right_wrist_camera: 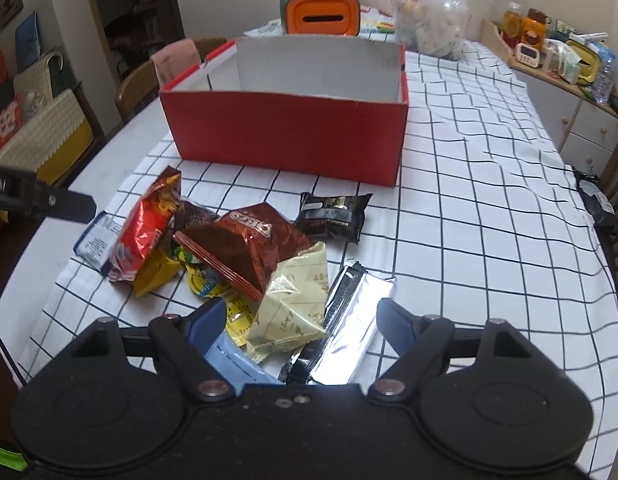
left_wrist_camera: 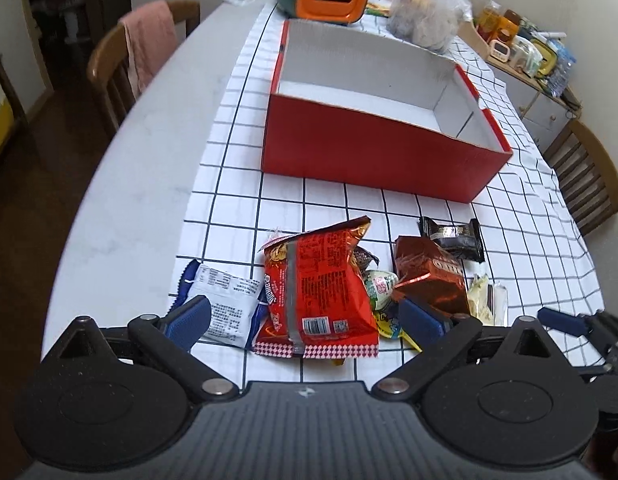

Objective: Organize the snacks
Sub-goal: 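Grasp the red chip bag with the left tool while the right tool grasps the cream packet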

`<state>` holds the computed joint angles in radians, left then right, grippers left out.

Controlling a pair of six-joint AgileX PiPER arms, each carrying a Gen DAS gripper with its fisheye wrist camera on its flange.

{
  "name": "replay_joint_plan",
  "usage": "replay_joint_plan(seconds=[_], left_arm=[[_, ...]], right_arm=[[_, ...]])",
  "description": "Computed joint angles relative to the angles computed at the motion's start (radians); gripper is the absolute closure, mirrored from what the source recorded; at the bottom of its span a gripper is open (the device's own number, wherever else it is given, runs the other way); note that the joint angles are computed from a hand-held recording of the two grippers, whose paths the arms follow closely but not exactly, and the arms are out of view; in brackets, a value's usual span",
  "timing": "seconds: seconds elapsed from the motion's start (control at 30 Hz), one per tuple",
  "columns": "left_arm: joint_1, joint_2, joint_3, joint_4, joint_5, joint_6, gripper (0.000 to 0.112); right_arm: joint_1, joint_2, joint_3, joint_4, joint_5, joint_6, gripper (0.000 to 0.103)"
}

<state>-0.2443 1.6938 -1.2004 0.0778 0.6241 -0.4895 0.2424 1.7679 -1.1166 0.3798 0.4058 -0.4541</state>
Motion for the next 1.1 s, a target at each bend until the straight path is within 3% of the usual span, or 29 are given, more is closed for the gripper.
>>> replay_joint_plan(seconds=[0.2, 0.57, 0.8, 1.1], left_arm=[[0.077, 0.066, -0.046, -0.176, -0.004, 0.139, 0.014], [0.218, 0.269, -0.182, -0.58, 0.1, 0.395, 0.026], [0.229, 0.31, -0.198, -0.615, 0.108, 0.423, 0.029], [0.219, 0.307, -0.181, -0.619, 0.091, 0.438, 0.04]], right_arm=[[0.019, 0.109, -0.093, -0.073, 0.028, 0.026, 0.029], [0.048, 0.185, -0.166, -0.152, 0.073, 0.012, 0.043], [0.036, 0.198, -0.18, -0.104, 0.087, -0.039, 0.046], [0.035, 0.197, -0.179, -0.102, 0.075, -0.022, 0.058]])
